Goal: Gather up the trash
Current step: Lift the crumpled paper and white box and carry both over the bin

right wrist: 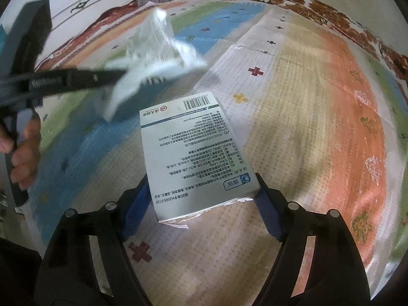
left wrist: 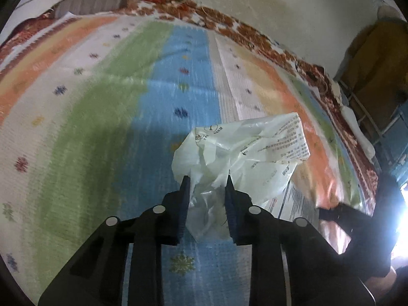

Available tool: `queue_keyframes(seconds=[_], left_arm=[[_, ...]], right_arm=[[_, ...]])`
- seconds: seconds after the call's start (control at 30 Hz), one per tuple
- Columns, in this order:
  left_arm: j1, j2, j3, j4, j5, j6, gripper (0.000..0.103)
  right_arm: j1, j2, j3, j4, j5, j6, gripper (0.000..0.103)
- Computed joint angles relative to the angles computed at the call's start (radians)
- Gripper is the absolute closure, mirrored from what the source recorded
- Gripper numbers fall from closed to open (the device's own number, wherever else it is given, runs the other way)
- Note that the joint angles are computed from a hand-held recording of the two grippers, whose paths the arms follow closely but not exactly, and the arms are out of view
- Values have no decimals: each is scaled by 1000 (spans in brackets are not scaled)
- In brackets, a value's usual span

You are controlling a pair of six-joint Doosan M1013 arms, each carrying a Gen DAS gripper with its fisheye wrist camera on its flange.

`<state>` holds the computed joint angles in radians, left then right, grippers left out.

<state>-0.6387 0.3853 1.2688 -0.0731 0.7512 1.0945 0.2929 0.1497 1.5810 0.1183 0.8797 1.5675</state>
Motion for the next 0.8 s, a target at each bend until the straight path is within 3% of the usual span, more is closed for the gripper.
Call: queue_keyframes(seconds=[0.23,0.63,0.8], left_arm=[[-16,-16,-23,88,88,-80,83],[-59,-57,-35,152,217,-104,86],[-72,-103,-15,146,199,-115,86]], right_arm=[[9,-27,-10,-37,48,71,31],[80,-93,2,-266,91,336,31],[96,-145,22,-293,89,416,31]])
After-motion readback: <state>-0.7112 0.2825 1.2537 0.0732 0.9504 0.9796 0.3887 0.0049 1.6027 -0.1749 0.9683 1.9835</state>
